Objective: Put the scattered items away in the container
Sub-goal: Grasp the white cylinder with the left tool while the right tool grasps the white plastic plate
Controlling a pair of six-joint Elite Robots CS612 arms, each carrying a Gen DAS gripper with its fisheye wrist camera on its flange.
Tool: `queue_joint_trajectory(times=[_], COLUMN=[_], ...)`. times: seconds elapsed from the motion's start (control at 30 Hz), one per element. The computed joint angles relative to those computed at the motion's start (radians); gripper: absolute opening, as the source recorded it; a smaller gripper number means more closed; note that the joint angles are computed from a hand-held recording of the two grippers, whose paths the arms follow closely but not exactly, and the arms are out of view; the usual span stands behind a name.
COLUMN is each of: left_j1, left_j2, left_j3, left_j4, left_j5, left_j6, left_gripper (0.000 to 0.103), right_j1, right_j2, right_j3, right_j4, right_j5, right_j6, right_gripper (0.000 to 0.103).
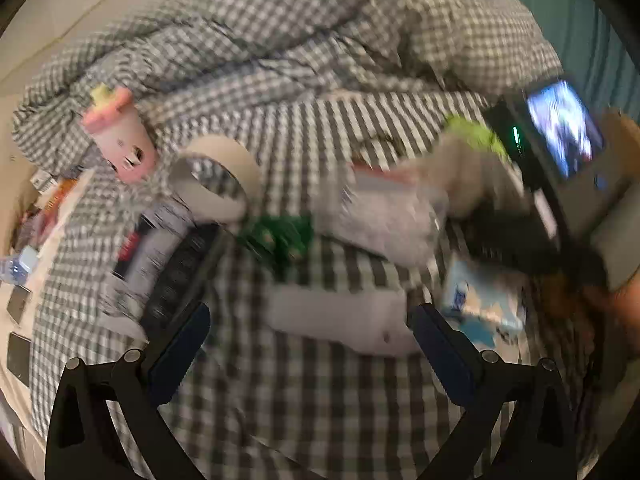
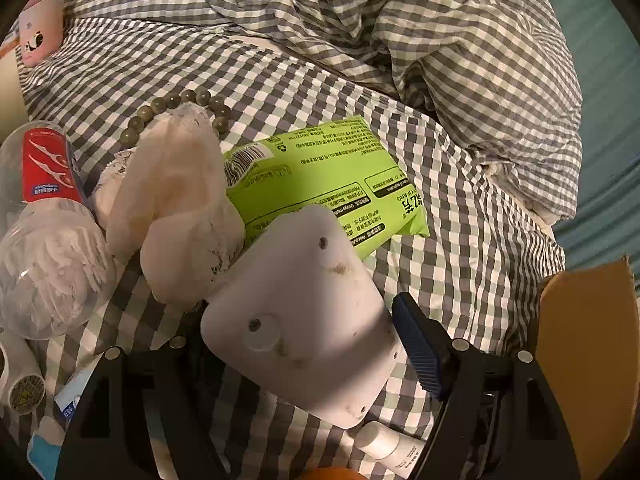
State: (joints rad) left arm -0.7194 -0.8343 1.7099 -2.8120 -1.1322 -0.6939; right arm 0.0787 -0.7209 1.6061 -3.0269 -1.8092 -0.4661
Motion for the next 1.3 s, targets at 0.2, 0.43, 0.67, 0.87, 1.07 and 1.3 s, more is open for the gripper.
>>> queue_joint_trajectory(times=[0.2,0.43,0.67,0.87,1.07,1.3], left_j1=[0.019,0.050,0.046,0.060,0.054,0.044], left_j2=[0.013,0.059,0.052,0.073,0.060,0.029], left_j3=[0.004,-0.023,-0.005,-0.003,-0.014,0.029], left_j4=[-0.064,-0.172,-0.201,-0.288,-0.215,-0.263], left_j5=[-0.079,-0.187,-0.203,-0.226,-0.223,-0.202], left_j6=[-0.052,-0.027,0.133,0.126,0.127,0.130], left_gripper=[0.103,0.103,0.103,0.103,0.102,0.102], right_j1=[-0.003,-0.017,-0.046,-0.058,-0.107,-0.109], right_j2=[0.005,-0.010,-0.018,-0.033,-0.096,-0.108], right_j3=[-0.009,0.005,-0.002,0.006,0.066,0.087], right_j4=[0.003,0.006,0.061,0.071,0.115,0.099], right_j5=[0.016,0.047,0.144,0.180,0.389,0.401], right_j6=[-0.008,0.011,0.056,0.097,0.183,0.200], right_gripper=[0.074,0.054,0.050,0.039,0.025,0.025])
